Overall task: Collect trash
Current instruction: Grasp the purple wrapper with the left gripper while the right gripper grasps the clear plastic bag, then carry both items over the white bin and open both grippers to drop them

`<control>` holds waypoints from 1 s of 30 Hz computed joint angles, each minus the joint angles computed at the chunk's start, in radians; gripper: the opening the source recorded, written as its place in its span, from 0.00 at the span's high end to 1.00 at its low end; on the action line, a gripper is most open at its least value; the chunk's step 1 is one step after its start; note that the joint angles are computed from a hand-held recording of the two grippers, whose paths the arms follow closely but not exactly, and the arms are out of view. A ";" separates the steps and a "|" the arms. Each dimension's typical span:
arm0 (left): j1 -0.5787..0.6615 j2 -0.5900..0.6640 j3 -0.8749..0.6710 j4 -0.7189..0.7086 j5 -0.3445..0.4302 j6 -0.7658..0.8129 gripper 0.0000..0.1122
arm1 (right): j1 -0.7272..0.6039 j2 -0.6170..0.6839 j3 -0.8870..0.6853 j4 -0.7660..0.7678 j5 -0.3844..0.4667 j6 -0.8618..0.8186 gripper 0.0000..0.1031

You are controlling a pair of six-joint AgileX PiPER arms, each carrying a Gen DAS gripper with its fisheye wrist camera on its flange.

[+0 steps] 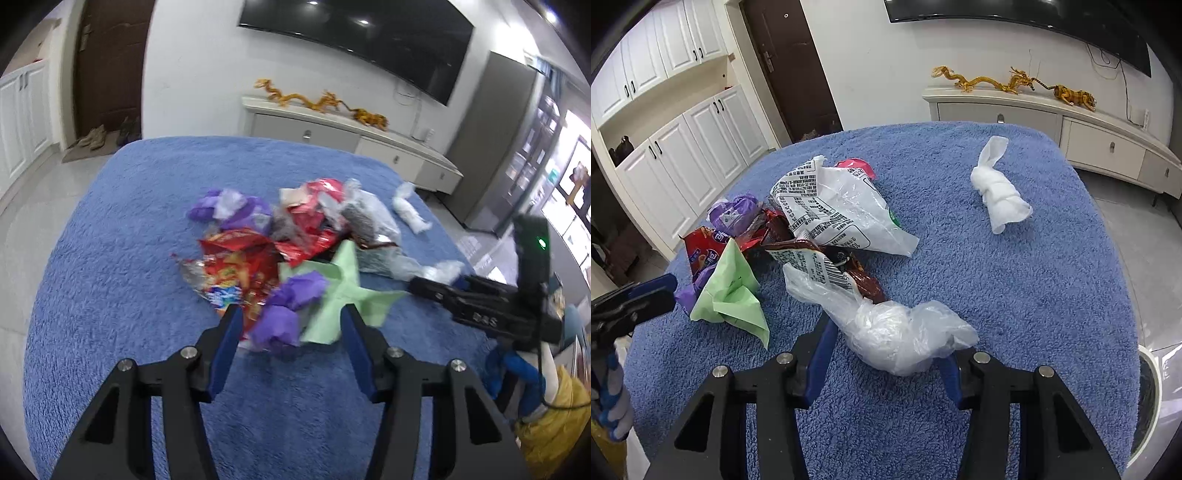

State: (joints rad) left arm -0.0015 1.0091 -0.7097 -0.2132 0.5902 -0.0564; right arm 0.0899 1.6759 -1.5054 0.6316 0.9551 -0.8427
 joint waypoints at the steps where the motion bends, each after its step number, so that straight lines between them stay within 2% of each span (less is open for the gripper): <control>1: 0.011 0.015 -0.005 -0.004 0.000 0.004 0.54 | -0.003 0.004 -0.005 0.004 0.005 -0.005 0.55; 3: 0.015 0.040 -0.008 -0.016 -0.007 0.020 0.61 | 0.003 -0.008 0.018 0.012 -0.008 -0.019 0.57; 8: -0.046 0.076 -0.002 0.039 -0.043 -0.035 0.65 | 0.024 -0.020 0.042 0.014 -0.030 -0.026 0.63; 11: -0.054 0.110 0.005 0.050 -0.061 -0.055 0.66 | 0.065 -0.042 0.078 0.001 -0.071 -0.004 0.65; 13: -0.057 0.124 0.013 0.067 -0.065 -0.082 0.72 | 0.091 -0.051 0.090 -0.015 -0.092 0.011 0.68; 14: -0.058 0.122 0.019 0.068 -0.067 -0.089 0.72 | 0.099 -0.054 0.094 -0.027 -0.106 0.016 0.69; 16: -0.070 0.096 0.029 0.093 -0.067 -0.121 0.73 | 0.161 -0.090 0.147 -0.056 -0.173 0.070 0.71; 17: -0.080 0.077 0.033 0.117 -0.061 -0.148 0.73 | 0.215 -0.112 0.181 -0.076 -0.219 0.120 0.72; 19: -0.095 0.045 0.037 0.155 -0.046 -0.189 0.73 | 0.240 -0.129 0.198 -0.088 -0.247 0.151 0.73; 23: -0.134 -0.041 0.034 0.232 0.009 -0.272 0.73 | 0.244 -0.174 0.241 -0.065 -0.255 0.171 0.73; 26: -0.174 -0.103 0.016 0.292 0.064 -0.338 0.73 | 0.215 -0.221 0.272 -0.015 -0.230 0.140 0.73; 30: -0.234 -0.164 -0.021 0.365 0.141 -0.423 0.73 | 0.248 -0.309 0.331 -0.035 -0.263 0.188 0.73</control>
State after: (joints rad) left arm -0.2360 0.8452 -0.7306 0.1518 0.7310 -0.4795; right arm 0.3383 1.3666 -1.1742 0.5968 0.6924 -0.6545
